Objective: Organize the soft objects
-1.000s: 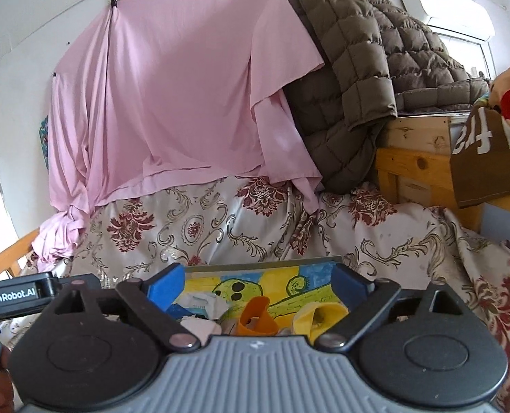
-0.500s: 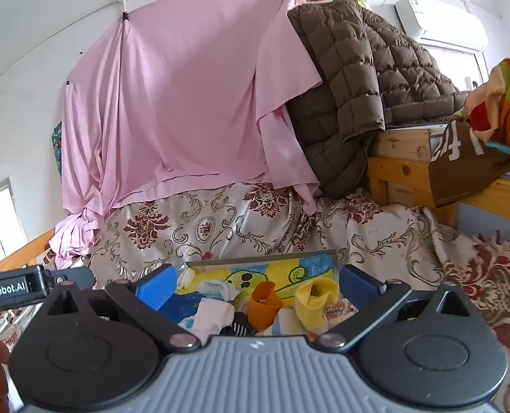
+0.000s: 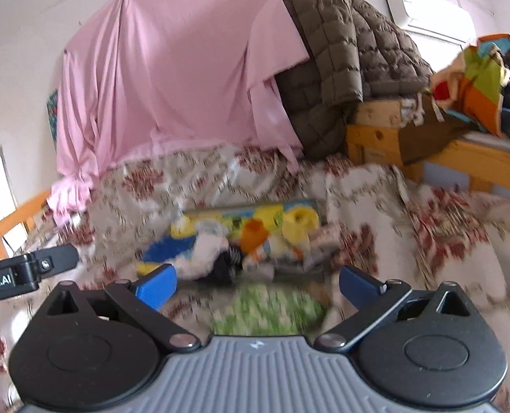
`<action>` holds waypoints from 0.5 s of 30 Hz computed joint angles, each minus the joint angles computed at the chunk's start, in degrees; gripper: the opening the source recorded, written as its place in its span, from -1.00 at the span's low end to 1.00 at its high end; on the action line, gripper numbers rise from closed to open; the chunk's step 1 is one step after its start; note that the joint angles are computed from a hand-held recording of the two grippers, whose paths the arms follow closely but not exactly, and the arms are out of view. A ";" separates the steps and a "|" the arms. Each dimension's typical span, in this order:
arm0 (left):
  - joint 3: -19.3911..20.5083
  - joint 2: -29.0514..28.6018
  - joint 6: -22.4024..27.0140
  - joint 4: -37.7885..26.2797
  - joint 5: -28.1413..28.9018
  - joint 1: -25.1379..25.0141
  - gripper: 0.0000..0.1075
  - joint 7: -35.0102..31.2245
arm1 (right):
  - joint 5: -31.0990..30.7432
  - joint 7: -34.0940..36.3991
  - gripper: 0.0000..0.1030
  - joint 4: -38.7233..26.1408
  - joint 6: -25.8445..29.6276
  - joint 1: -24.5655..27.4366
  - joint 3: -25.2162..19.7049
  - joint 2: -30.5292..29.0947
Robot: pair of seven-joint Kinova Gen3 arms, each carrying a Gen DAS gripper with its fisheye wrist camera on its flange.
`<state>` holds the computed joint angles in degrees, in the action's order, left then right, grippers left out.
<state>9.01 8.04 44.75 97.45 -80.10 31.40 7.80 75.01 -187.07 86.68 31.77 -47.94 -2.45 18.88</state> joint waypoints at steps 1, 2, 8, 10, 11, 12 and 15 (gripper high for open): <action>0.23 -0.48 0.83 0.99 0.20 0.42 0.90 0.08 | -0.85 0.23 0.99 0.54 1.22 -0.50 -0.35 -0.31; 0.53 -1.01 1.63 2.00 0.55 0.71 0.90 0.15 | -1.77 0.56 0.99 1.09 2.16 -0.85 -0.76 -0.69; 3.11 -3.41 5.61 7.05 3.81 1.45 0.90 -0.20 | -4.97 0.68 0.99 3.44 6.92 -2.70 -2.69 -2.40; 3.95 -3.73 6.97 7.91 4.94 1.69 0.90 -1.20 | -6.49 1.21 0.99 3.55 8.71 -3.02 -3.45 -2.67; 4.29 -3.83 7.53 8.22 5.37 1.81 0.90 -1.76 | -6.94 1.09 0.99 3.67 9.71 -3.35 -3.70 -2.81; 4.60 -3.90 8.12 8.40 5.77 1.95 0.90 -2.40 | -7.23 0.93 1.00 3.79 10.69 -3.66 -3.90 -2.91; 5.44 -3.88 9.66 8.92 6.56 2.66 0.90 -3.72 | -10.27 3.20 0.99 2.66 14.66 -4.24 -4.83 -2.63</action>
